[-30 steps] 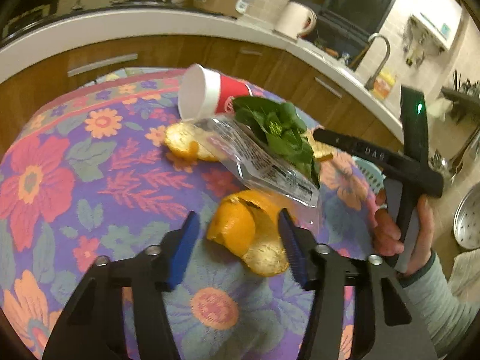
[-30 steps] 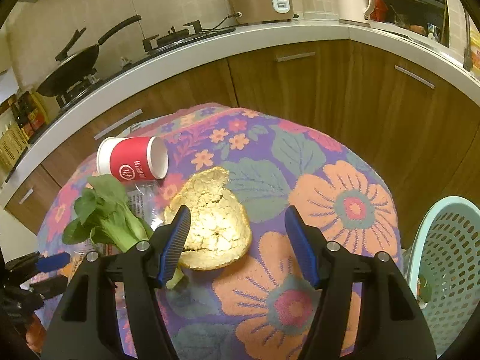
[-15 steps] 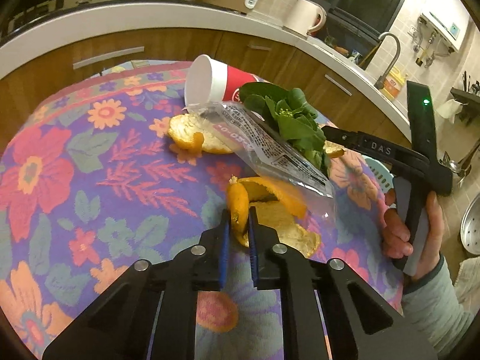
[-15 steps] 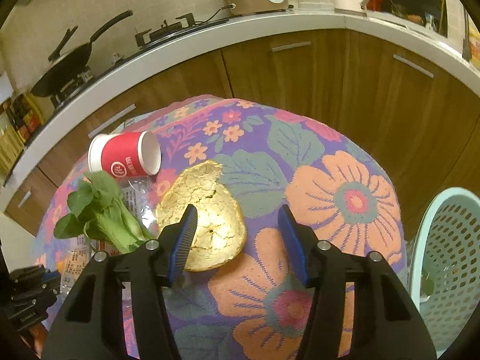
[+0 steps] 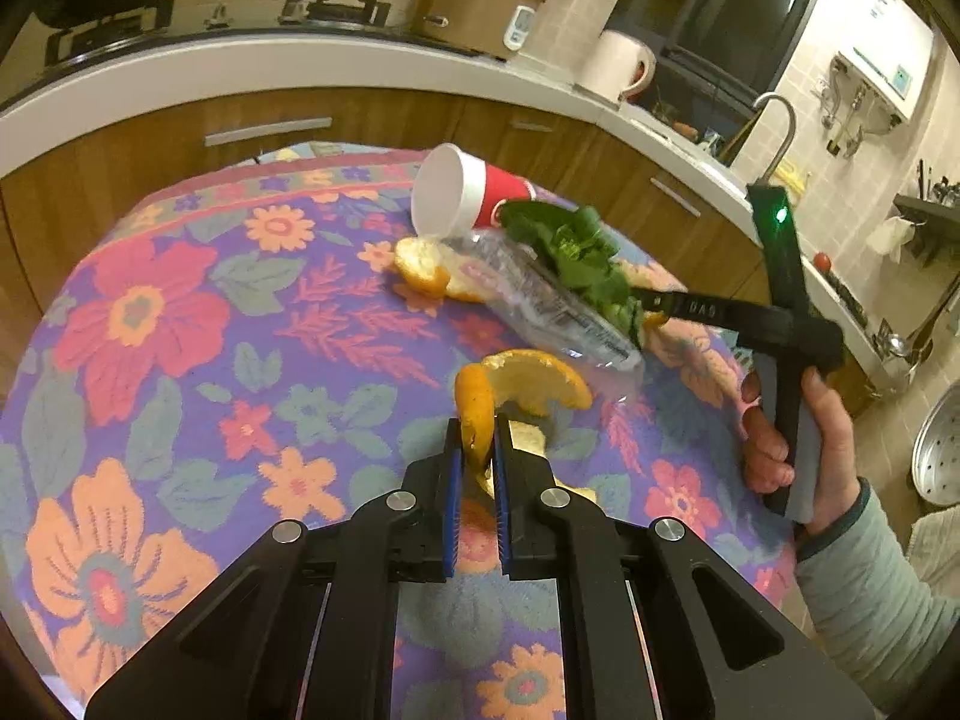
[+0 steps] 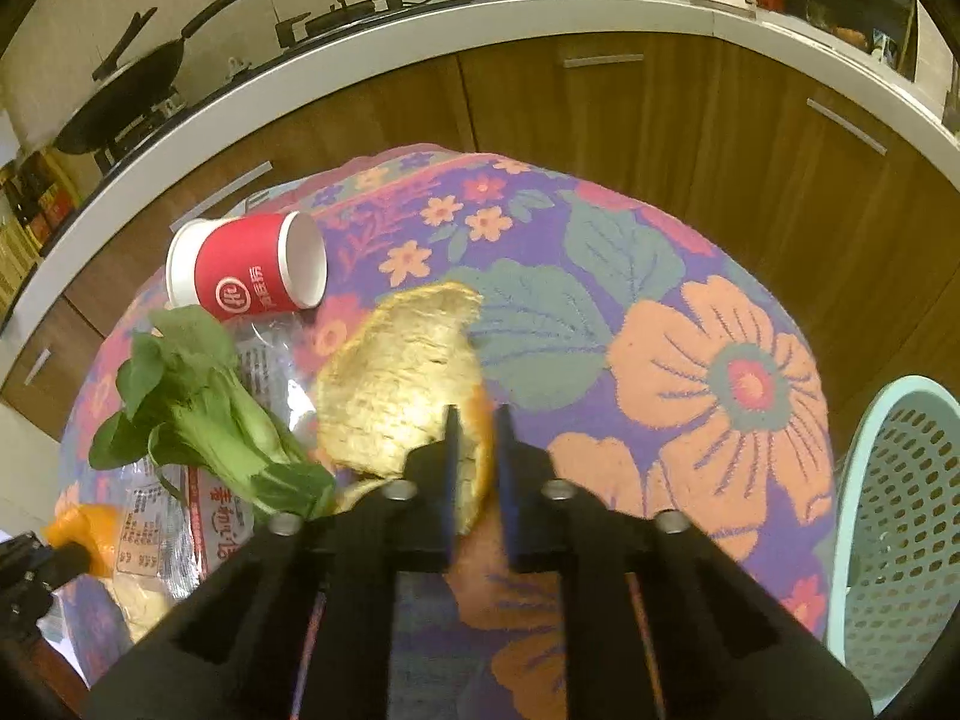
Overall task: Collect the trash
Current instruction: 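Grasp an orange peel with the left gripper while the right grasps the yellow peel, then carry both peels over the blue basket and open both grippers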
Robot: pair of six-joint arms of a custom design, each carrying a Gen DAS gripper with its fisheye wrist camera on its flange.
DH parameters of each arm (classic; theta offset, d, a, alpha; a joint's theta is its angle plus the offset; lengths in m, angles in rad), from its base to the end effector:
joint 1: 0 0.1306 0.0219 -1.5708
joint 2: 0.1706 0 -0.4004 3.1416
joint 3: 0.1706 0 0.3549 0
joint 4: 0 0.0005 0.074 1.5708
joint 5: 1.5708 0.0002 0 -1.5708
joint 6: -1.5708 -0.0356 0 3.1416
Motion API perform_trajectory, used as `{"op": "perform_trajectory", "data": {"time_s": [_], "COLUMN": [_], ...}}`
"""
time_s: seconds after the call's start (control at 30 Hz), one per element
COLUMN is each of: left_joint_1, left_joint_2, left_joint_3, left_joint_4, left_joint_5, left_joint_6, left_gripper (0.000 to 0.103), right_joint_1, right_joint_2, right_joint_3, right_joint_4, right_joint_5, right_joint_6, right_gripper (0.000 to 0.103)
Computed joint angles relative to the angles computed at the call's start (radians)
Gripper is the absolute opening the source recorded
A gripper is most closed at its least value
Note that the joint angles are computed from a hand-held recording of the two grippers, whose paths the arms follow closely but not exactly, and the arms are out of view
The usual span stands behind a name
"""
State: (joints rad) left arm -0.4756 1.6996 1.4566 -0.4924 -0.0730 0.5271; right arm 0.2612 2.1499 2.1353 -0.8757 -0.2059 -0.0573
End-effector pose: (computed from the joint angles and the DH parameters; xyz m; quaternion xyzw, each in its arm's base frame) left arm 0.5037 -0.2571 0.3542 -0.0383 0.9127 -0.1656 0.3715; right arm 0.6918 0.1919 0.3337 -0.1295 0.9293 0.1483 0.3124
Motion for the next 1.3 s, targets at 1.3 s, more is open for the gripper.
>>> {"op": "perform_trajectory", "data": {"time_s": [1.3], "left_joint_1": [-0.221], "left_joint_2": [0.364], "left_joint_3": [0.699], "left_joint_4": [-0.166], "left_joint_5": [0.049], "left_joint_6": [-0.222], "left_gripper": [0.006], "right_joint_1": [-0.343], "right_joint_2": [-0.381], "right_joint_3": [-0.517], "right_joint_4": [0.356], "right_joint_5": [0.047], "right_joint_6": [-0.148], "right_gripper": [0.003]}}
